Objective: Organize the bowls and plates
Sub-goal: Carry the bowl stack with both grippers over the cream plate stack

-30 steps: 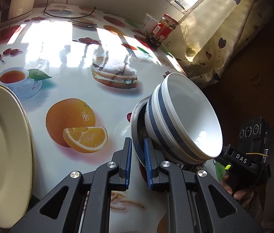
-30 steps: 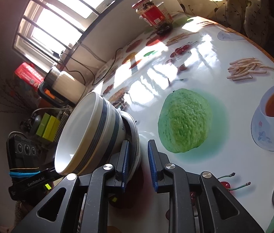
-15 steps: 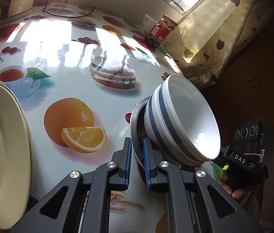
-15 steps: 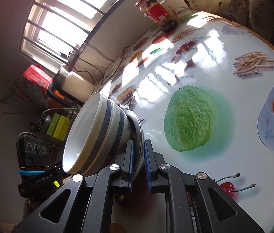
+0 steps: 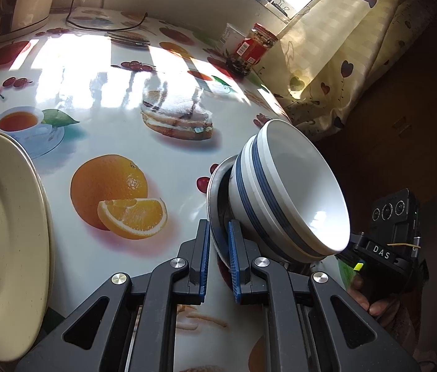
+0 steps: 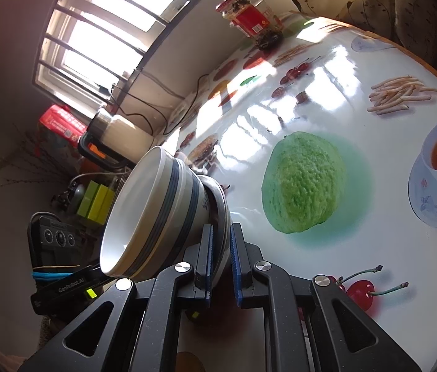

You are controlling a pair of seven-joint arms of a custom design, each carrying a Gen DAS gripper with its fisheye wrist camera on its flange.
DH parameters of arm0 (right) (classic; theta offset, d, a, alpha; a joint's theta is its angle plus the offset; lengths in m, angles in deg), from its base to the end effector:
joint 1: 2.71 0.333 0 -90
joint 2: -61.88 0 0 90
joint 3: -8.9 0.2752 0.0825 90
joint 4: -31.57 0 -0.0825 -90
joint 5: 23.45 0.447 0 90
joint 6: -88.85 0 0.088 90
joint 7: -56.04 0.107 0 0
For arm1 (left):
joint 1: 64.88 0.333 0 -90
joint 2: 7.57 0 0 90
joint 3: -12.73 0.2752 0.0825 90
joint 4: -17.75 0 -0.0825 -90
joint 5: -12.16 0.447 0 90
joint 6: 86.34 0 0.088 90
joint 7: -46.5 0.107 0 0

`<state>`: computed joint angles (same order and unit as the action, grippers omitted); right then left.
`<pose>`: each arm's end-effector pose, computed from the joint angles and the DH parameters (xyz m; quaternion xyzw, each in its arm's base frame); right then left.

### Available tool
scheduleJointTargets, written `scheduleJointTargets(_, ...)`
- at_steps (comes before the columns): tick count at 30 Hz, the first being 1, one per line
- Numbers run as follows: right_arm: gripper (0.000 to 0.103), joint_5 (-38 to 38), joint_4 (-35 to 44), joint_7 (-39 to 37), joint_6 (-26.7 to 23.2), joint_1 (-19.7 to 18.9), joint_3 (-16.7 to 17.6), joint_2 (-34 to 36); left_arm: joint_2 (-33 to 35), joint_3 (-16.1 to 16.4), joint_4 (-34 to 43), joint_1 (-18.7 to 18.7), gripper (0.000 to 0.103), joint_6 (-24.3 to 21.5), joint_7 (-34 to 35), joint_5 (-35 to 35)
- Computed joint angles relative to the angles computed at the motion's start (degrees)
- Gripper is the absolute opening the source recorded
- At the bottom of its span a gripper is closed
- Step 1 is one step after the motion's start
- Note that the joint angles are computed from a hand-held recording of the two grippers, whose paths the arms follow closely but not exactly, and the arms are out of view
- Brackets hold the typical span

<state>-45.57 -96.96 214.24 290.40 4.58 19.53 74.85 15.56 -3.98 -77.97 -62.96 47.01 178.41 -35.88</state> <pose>0.5716 0.2310 0.3057 -0.4556 0.7388 -0.0290 0.4958 0.7071 -0.1818 0.3463 0.4958 -0.7726 0.3832 0.1020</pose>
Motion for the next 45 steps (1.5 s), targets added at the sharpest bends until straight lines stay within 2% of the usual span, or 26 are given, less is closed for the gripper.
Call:
scheduleJointTargets(15,0.012,1.99,-0.71,-3.68,1.31,2.22,-1.35,-0.65,-1.88,0.32,-2.04,0.53,0.012,0.33,2.50,-2.49)
scheduleJointTargets(25,0.012,0.41,0.72,-3.34,0.25,1.68,-0.63,-0.54,-4.22,1.10,-4.12,0.66,0.012,0.71,3.58,-4.36)
scheduleJointTargets(34,0.012,-1.14,2.71,-3.28,-1.20,1.09,0.60,-0.38,-6.54,2.09,-5.94,0.85,0.012,1.23,4.89,-6.54)
scheduleJointTargets(45,0.012,-4.16,6.30,-2.26,-3.24,-1.27,3.84,1.35,-8.62,3.46,-7.67,1.03,0.012,1.93,5.91,-8.13)
